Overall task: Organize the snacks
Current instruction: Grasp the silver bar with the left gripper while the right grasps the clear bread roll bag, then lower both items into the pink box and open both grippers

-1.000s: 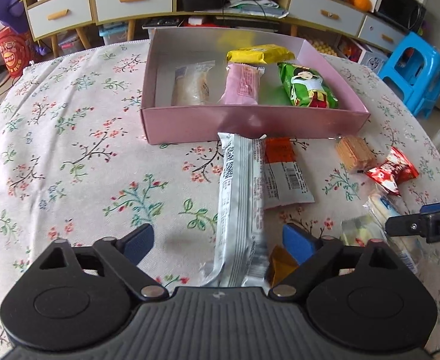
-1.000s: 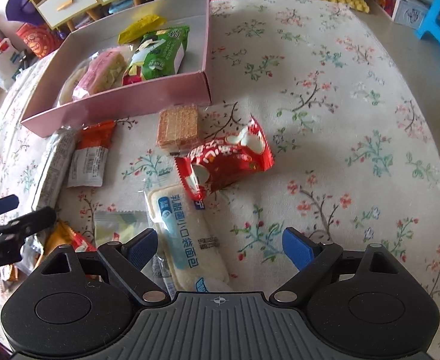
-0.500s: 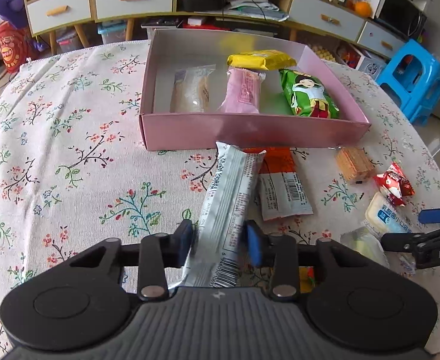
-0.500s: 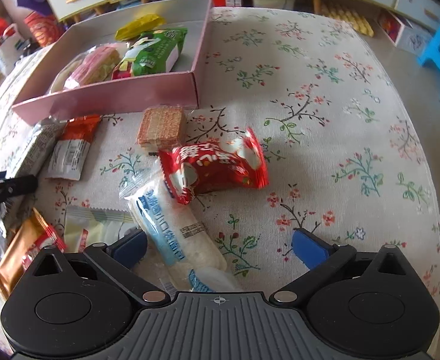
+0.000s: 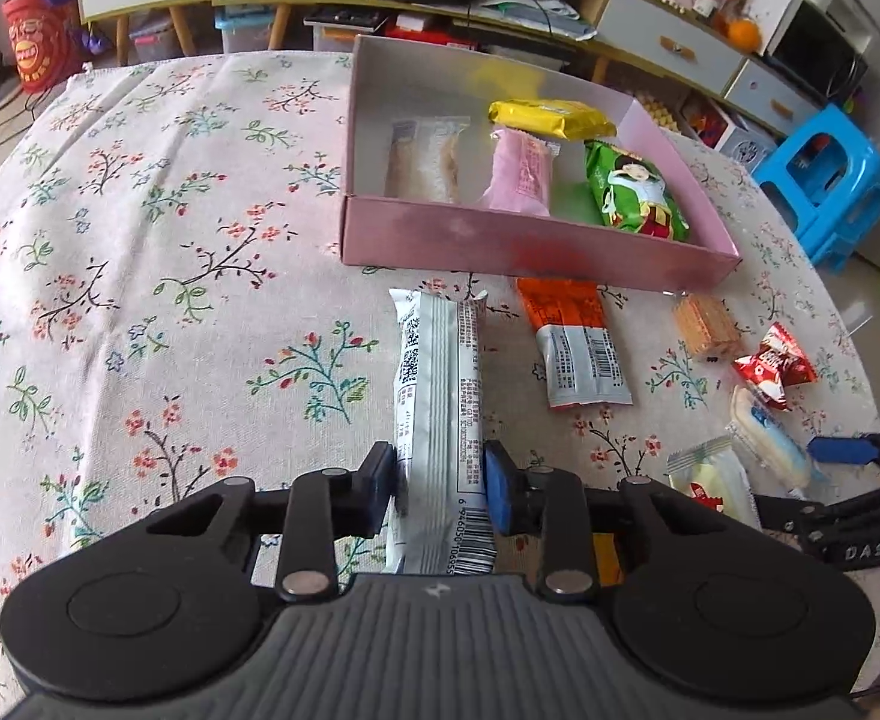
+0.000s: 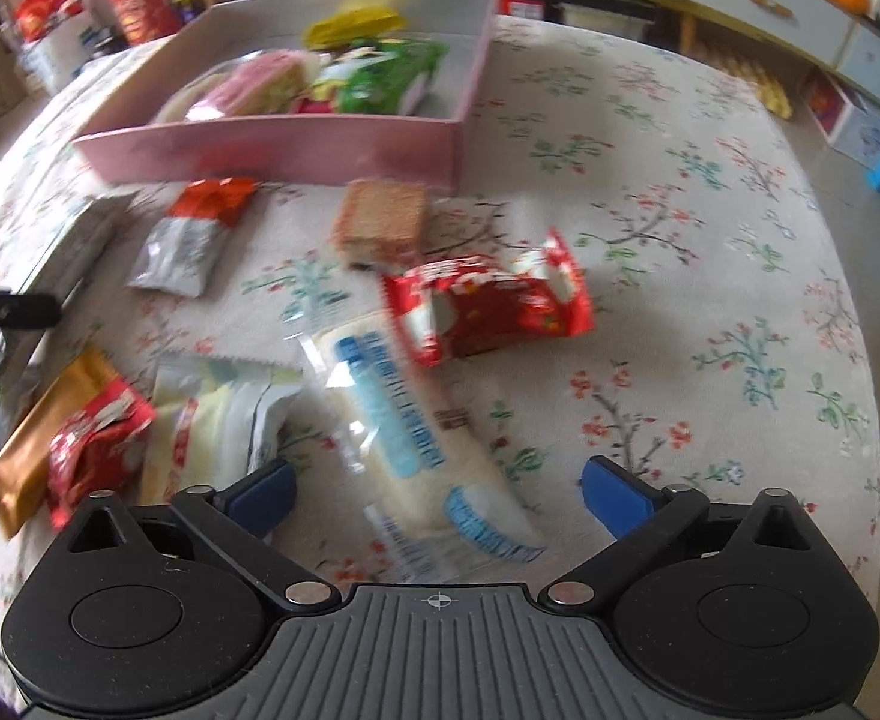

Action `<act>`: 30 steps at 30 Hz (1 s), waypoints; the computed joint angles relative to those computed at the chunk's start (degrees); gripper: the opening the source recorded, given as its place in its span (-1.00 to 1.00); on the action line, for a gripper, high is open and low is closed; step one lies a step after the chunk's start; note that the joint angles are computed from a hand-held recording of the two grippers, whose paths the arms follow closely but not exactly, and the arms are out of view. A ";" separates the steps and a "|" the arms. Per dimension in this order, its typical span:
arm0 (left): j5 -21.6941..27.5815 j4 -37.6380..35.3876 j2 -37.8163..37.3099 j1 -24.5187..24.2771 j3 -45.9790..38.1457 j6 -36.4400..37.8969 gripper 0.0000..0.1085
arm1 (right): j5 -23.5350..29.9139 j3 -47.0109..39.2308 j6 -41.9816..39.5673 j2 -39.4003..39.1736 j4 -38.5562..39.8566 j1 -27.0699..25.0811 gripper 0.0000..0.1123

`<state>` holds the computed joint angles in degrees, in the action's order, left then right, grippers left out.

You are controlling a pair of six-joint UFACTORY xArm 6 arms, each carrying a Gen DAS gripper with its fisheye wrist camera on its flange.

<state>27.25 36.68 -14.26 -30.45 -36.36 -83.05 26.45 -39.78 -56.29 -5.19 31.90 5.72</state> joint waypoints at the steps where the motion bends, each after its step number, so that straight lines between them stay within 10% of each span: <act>1: -0.12 -0.20 -0.42 0.06 0.34 -0.16 -0.46 | 0.00 0.31 -0.78 -0.42 0.63 0.14 0.64; 9: -1.41 -1.83 -1.28 0.71 1.10 -0.88 -0.46 | -0.67 0.27 -5.52 -1.12 6.07 1.38 -0.33; 30: -4.41 2.11 -5.53 1.97 2.91 -6.45 -0.49 | 23.38 -10.24 1.79 -0.17 16.51 -4.65 -0.62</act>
<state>22.85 38.78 -19.79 -28.48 -33.45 -89.50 49.83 -50.03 -54.50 -5.36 48.41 1.07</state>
